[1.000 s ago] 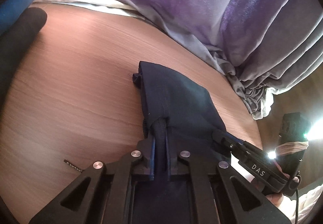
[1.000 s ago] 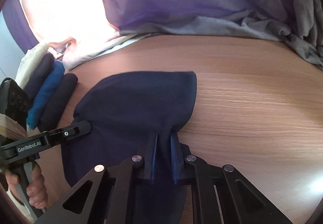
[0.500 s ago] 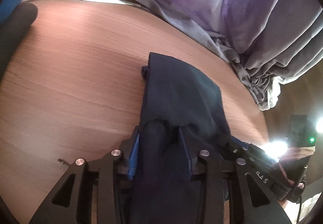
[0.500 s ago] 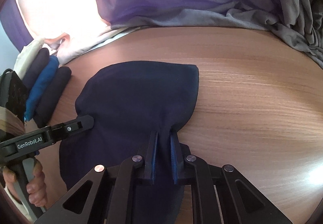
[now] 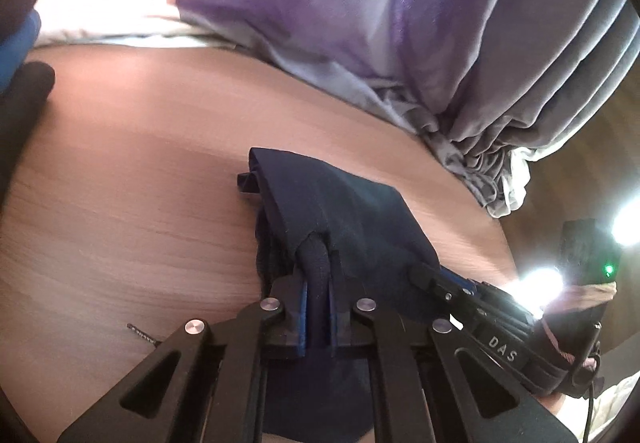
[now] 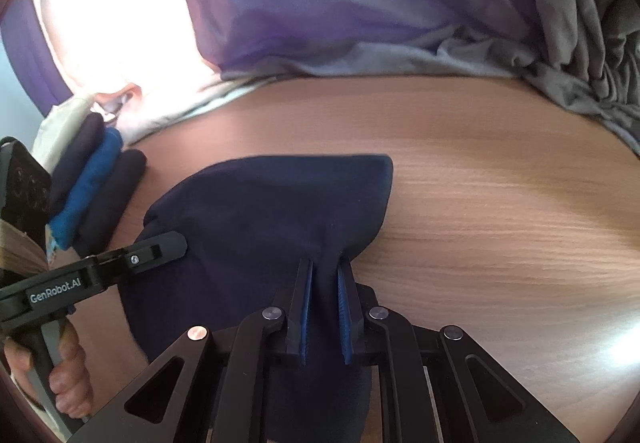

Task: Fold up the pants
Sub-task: 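Close the left tool on the shorts' end while the right tool grips the other end, then lift the folded shorts with both tools and carry them onto the clothes stack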

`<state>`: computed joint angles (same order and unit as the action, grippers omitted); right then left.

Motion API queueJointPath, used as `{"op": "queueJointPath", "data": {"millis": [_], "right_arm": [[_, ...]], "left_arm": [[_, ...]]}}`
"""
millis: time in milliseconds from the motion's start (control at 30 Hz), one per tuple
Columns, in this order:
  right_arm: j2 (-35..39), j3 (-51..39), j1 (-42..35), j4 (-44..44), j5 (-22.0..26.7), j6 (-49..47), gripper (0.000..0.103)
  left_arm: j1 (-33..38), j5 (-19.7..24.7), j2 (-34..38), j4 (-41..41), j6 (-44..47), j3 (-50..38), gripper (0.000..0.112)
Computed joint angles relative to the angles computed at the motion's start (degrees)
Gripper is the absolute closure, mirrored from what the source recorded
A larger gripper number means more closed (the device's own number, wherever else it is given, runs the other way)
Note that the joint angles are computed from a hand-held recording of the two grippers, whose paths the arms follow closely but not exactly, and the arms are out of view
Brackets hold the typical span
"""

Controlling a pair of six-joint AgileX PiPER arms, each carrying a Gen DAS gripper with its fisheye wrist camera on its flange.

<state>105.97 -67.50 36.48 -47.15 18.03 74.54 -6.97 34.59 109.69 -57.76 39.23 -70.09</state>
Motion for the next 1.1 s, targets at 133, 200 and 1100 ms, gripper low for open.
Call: {"op": "queueJointPath", "data": {"millis": [133, 200, 1100], "right_arm": [[-3.4, 2.8, 2.2, -7.1, 1.2, 7.3, 0.09], [-3.9, 3.1, 3.0, -8.1, 2.4, 7.6, 0.09], [-0.4, 3.6, -0.8, 3.0, -1.7, -1.9, 0.09]], "left_arm": [[-0.1, 0.1, -1.6, -0.3, -0.2, 1.6, 0.103], [-0.5, -0.4, -0.7, 1.4, -1.8, 1.6, 0.103], [-3.5, 1.3, 5.0, 3.5, -3.3, -2.5, 0.096]]}}
